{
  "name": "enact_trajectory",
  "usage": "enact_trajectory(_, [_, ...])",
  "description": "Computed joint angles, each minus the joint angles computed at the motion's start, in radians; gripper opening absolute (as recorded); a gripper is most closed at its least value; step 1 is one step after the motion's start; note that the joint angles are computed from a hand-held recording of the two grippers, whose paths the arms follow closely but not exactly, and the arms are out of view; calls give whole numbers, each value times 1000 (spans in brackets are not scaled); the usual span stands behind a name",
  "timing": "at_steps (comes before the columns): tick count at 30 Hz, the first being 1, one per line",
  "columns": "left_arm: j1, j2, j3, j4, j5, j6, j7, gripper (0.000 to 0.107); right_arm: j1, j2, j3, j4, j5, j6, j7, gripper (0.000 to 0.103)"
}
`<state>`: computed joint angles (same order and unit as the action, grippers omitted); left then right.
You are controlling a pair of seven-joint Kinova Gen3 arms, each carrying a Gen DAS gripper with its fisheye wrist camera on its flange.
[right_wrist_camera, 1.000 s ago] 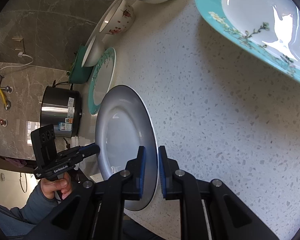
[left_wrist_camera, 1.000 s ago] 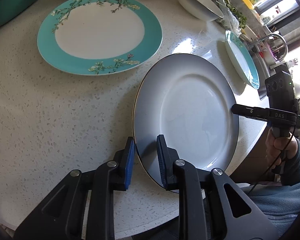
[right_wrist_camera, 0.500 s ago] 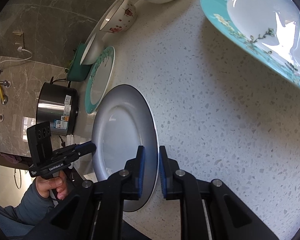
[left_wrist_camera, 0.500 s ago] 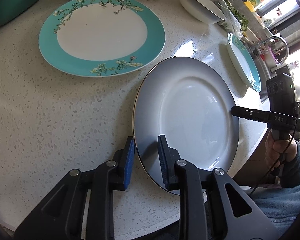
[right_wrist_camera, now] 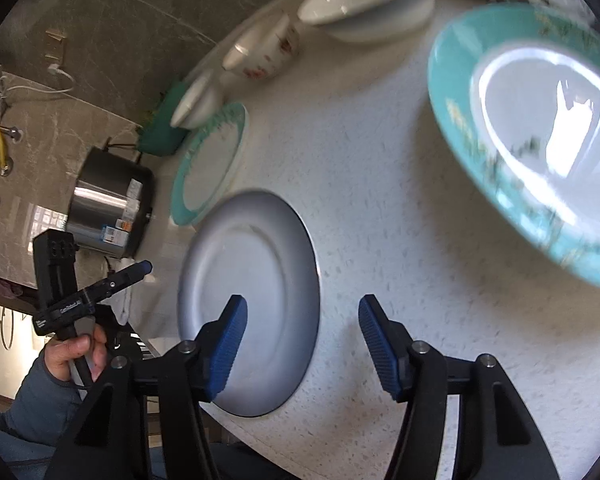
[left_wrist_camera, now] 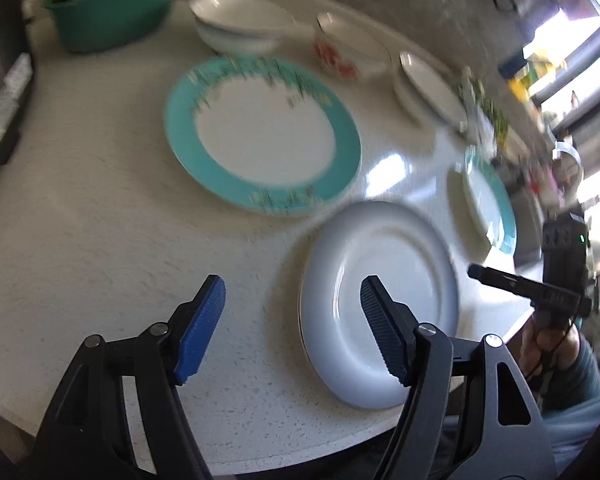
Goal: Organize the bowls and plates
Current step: 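Open both tools, releasing the grey plate, and move to the teal-rimmed plate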
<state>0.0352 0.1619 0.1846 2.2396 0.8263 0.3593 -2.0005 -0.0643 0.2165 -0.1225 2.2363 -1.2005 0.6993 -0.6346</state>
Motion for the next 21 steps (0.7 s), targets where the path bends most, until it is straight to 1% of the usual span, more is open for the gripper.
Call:
enact_trajectory(1, [-43, -12, 25, 0, 41, 2, -32, 77, 23, -9, -3, -15, -24, 30, 32, 62])
enact_trajectory(2, [-69, -17, 32, -6, 75, 11, -65, 77, 33, -4, 2, -33, -54, 61, 64, 63])
enact_trajectory(3, [-76, -12, 21, -20, 94, 22, -96, 77, 43, 10, 4, -59, -80, 97, 89, 63])
enact_trajectory(4, [-65, -6, -7, -38, 96, 32, -113, 77, 49, 30, -3, -93, -99, 119, 98, 63])
enact_trajectory(6, [-56, 24, -42, -93, 56, 55, -107, 77, 24, 66, 2, -158, -113, 122, 68, 63])
enact_trajectory(7, [-66, 44, -46, -123, 22, 74, -86, 77, 32, 99, -17, -198, -129, 133, 62, 63])
enact_trajectory(8, [-63, 79, -69, -164, -19, 94, -61, 77, 31, 132, -32, -235, -140, 144, 52, 63])
enact_trajectory(9, [-77, 106, -73, -194, -43, 106, -48, 77, 12, 162, -32, -275, -136, 138, 26, 63])
enact_trajectory(11, [-133, 163, -54, -256, -62, 149, -56, 77, -51, 216, -15, -355, -85, 106, -56, 63])
enact_trajectory(14, [-147, 210, -69, -313, -151, 166, -24, 77, -70, 295, -56, -443, -17, 64, -159, 63])
enact_trajectory(15, [-172, 231, -56, -329, -159, 178, -30, 77, -80, 324, -58, -468, -4, 61, -188, 63])
enact_trajectory(18, [-237, 280, -20, -367, -155, 230, -69, 77, -45, 391, -113, -499, -19, 51, -210, 63])
enact_trajectory(21, [-269, 324, -3, -399, -159, 274, -104, 77, -47, 434, -127, -543, 40, 57, -272, 63])
